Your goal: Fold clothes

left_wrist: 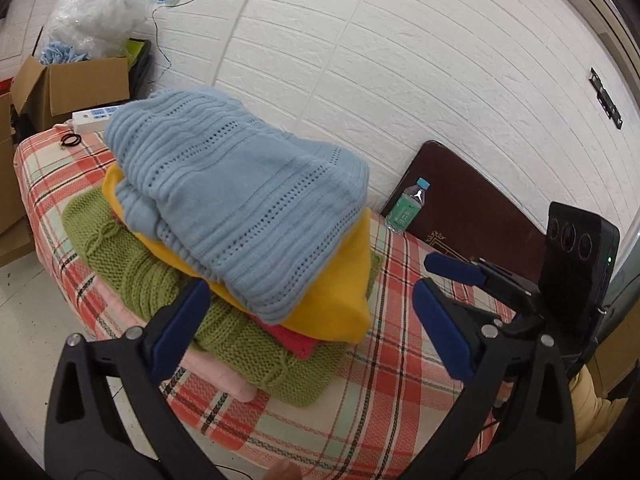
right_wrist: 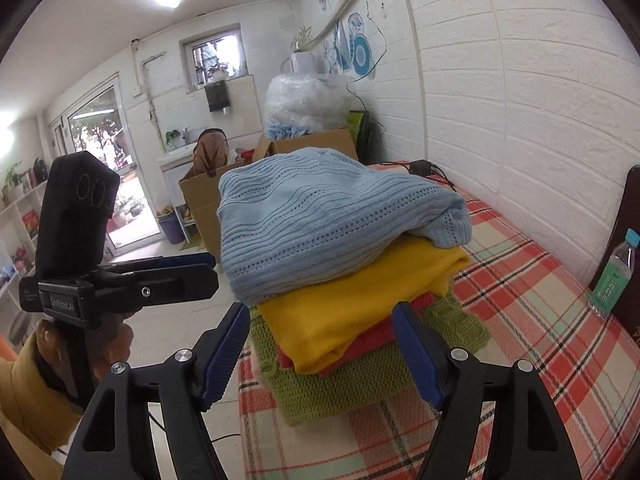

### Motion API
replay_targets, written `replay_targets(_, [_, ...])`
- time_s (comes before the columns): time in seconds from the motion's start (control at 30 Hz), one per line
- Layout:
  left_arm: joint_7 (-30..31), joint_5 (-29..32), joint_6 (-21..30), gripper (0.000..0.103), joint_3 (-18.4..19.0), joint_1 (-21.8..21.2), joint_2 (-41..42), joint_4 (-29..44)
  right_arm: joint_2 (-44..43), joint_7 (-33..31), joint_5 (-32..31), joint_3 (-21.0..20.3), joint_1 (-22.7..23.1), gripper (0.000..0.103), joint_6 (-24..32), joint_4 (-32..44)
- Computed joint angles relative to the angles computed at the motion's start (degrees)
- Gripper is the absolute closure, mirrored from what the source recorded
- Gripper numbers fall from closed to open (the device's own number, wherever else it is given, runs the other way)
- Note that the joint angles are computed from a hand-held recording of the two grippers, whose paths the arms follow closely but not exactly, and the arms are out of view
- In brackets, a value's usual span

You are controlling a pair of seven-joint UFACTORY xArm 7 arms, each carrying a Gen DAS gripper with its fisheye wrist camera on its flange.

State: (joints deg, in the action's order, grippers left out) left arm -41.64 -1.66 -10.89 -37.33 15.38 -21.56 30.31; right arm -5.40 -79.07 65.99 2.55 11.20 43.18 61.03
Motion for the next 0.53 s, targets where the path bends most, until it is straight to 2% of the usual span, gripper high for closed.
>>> replay_targets(0.1, [-1.64,-0.82,0.48,0.002,-2.79,2.14,-1.4,0.2,-0.39,0.47,0.54,-0.48,-0.43,0.028,0.8,-0.58])
replay_targets(0.23, [-6.26,0.49,5.27,0.002,-10.23,9.02,-5.66,1.4,-0.85,-0.54,1.39,-0.76,-0.64,0.028,0.92,-1.1])
replay_targets(0.33, [-9.29,2.4,5.56,0.002,-13.03,10.74,-7.83,1.73,-1.51,-1.48,2.17,-0.95,-0.65,0.028,0.76,-1.74])
replay_targets(0.43, [-13.06,3.39,8.6,0.002,-14.43,11.38,-10.86,2.39,-1.97,-2.34,3.1,-1.09,-0.6,0.028,0.2,-2.23])
replay_targets(0.53, [-14.97,4.82,9.88,0.002,-12.77,9.5,-11.44,2.76,-2.26,-2.5,4.19,-1.34,-0.55,0.028,-0.06,-2.49])
